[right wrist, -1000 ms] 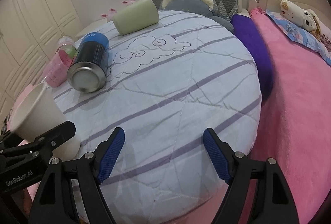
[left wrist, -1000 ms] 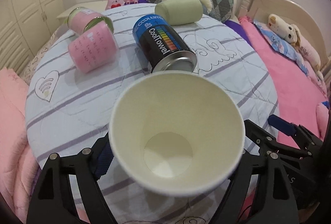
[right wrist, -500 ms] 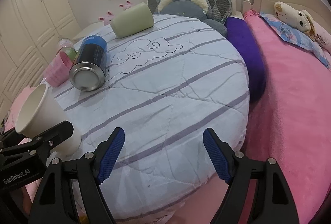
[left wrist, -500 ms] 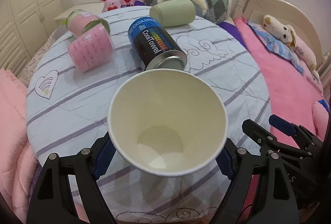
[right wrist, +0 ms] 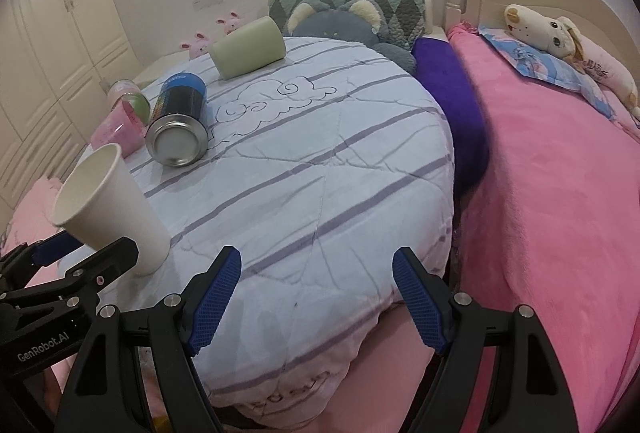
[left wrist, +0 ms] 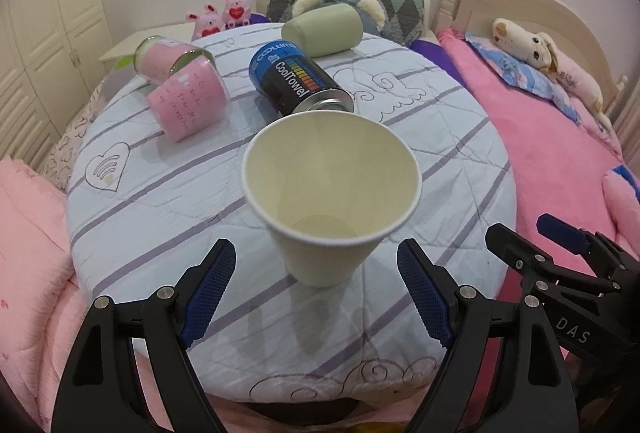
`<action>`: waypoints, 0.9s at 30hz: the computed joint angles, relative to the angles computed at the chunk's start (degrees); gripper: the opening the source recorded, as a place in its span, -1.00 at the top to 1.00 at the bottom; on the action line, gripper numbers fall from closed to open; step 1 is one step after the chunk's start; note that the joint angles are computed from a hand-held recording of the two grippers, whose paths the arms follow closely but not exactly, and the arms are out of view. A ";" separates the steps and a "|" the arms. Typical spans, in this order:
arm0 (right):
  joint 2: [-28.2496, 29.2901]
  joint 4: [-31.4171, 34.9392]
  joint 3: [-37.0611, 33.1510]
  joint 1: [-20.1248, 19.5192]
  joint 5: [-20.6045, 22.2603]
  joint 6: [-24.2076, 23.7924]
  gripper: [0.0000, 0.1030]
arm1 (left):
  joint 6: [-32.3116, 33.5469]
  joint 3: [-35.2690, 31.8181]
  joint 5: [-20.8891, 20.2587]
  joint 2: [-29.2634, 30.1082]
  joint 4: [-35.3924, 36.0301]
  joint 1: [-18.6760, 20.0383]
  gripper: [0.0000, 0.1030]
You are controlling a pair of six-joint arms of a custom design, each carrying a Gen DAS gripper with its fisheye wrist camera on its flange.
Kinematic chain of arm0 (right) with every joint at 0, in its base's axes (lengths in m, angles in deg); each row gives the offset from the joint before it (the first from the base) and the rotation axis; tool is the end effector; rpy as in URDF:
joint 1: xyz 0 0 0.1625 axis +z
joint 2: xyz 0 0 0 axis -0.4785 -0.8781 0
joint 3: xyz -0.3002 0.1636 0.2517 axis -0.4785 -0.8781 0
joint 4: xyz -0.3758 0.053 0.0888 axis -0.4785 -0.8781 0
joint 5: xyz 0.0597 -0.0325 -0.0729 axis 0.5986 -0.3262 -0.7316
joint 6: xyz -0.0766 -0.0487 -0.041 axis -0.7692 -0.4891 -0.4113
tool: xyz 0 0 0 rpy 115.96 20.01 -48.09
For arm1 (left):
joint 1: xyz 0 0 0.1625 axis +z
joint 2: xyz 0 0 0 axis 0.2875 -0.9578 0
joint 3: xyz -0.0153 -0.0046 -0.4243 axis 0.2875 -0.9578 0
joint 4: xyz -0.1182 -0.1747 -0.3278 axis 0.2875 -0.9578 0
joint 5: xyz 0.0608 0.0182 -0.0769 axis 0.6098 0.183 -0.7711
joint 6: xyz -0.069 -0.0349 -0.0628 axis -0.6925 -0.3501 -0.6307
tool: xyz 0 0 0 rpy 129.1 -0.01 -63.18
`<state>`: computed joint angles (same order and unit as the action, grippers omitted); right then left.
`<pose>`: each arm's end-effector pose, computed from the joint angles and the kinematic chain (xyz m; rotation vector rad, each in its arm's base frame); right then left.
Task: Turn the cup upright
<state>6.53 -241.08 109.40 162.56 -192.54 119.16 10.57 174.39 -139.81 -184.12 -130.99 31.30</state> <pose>0.2986 -0.2481 -0.0394 -0.2151 -2.1391 1.0007 -0.0513 -0.3361 0.2259 0.9609 2.4461 -0.4900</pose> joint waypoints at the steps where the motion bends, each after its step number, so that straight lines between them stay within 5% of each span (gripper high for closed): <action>1: -0.07 1.09 -0.15 0.33 -0.13 1.04 -0.55 | 0.32 0.09 -0.14 -0.74 0.32 0.14 -0.65; 10: -0.32 14.88 -3.37 4.36 -1.66 11.90 -0.55 | 4.02 1.45 0.14 -7.06 2.72 0.94 -0.69; 19: 1.00 23.57 -7.28 7.50 -5.22 17.25 -0.55 | 8.77 2.05 -0.26 -10.02 0.56 2.33 -0.69; 27: 3.89 18.08 -8.68 8.52 -8.59 14.19 -0.55 | 13.77 3.99 -0.24 -9.85 -6.92 1.87 -0.69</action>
